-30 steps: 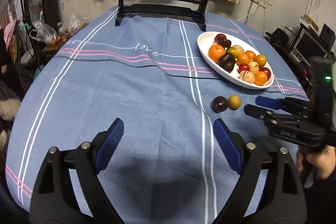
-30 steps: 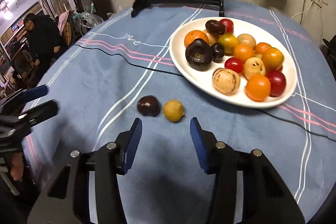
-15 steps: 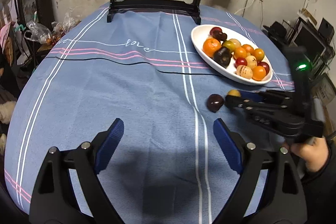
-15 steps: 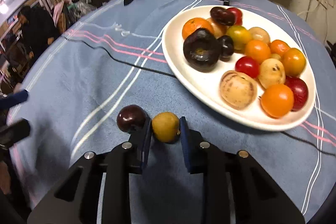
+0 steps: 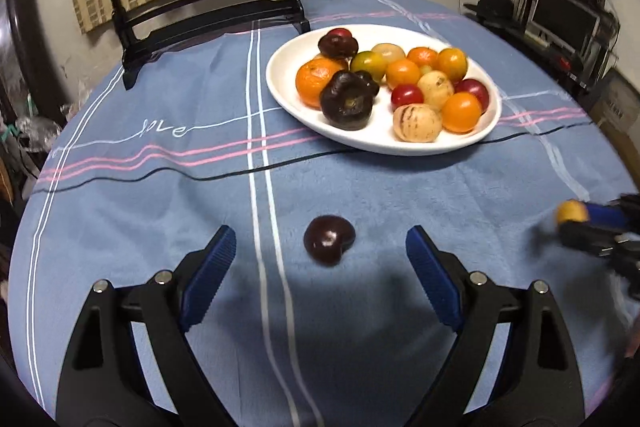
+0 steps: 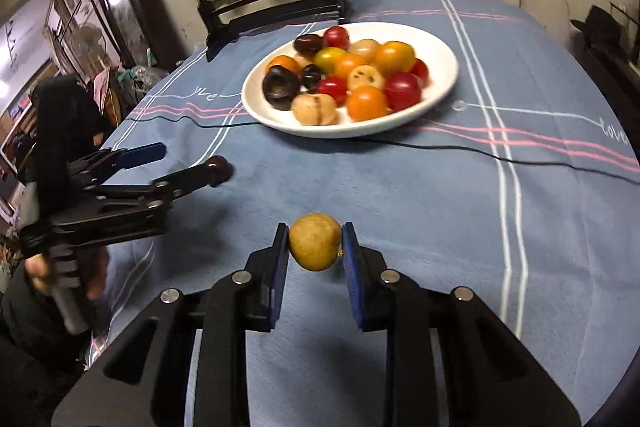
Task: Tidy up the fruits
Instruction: 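Grasp the small yellow fruit with the right gripper while the left grasps the dark plum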
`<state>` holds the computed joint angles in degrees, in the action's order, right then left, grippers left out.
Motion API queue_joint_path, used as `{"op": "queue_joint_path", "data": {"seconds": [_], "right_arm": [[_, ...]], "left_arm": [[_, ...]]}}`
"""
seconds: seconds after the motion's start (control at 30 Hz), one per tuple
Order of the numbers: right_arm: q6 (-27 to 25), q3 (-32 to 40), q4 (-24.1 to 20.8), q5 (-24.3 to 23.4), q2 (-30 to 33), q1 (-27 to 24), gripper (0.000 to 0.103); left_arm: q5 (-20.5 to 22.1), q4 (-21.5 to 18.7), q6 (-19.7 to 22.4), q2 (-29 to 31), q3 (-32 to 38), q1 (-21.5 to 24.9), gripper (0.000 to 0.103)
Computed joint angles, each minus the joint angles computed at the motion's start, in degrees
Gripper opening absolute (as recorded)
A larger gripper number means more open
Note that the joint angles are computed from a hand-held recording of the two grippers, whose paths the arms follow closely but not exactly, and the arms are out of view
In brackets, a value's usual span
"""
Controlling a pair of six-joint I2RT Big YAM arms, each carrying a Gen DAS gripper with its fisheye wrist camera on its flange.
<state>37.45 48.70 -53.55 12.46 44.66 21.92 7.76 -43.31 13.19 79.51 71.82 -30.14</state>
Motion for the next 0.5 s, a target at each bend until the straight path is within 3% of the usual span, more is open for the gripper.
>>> {"op": "queue_joint_path", "data": {"seconds": [0.1,0.2,0.3,0.33,0.5], "right_arm": [[-0.39,-0.66,1.24,-0.91,-1.32,-0.86,0.027],[-1.05,-0.99,2.19,-2.16,-1.66,-1.63,0.027],[-1.04,-1.02,2.41,-3.00,-1.50,-1.92,0.027],[-0.82,-1.05,2.45,-2.92,-1.55,-1.77,0.027],[-0.66,-0.59,2.16,-2.28,-1.54,-1.22,0.027]], "left_arm": [[-0.54,-0.42,-1.33,2.16,0.84,0.00,0.085],[-0.96,-2.57,-2.50,4.79,2.53,0.25,0.071],[0.60,-2.11,-2.62,4.80,2.54,0.81,0.050],[1.87,-2.46,-2.78,4.62,2.55,1.01,0.032],[4.73,-3.97,-3.29,2.95,1.71,1.33,0.031]]}}
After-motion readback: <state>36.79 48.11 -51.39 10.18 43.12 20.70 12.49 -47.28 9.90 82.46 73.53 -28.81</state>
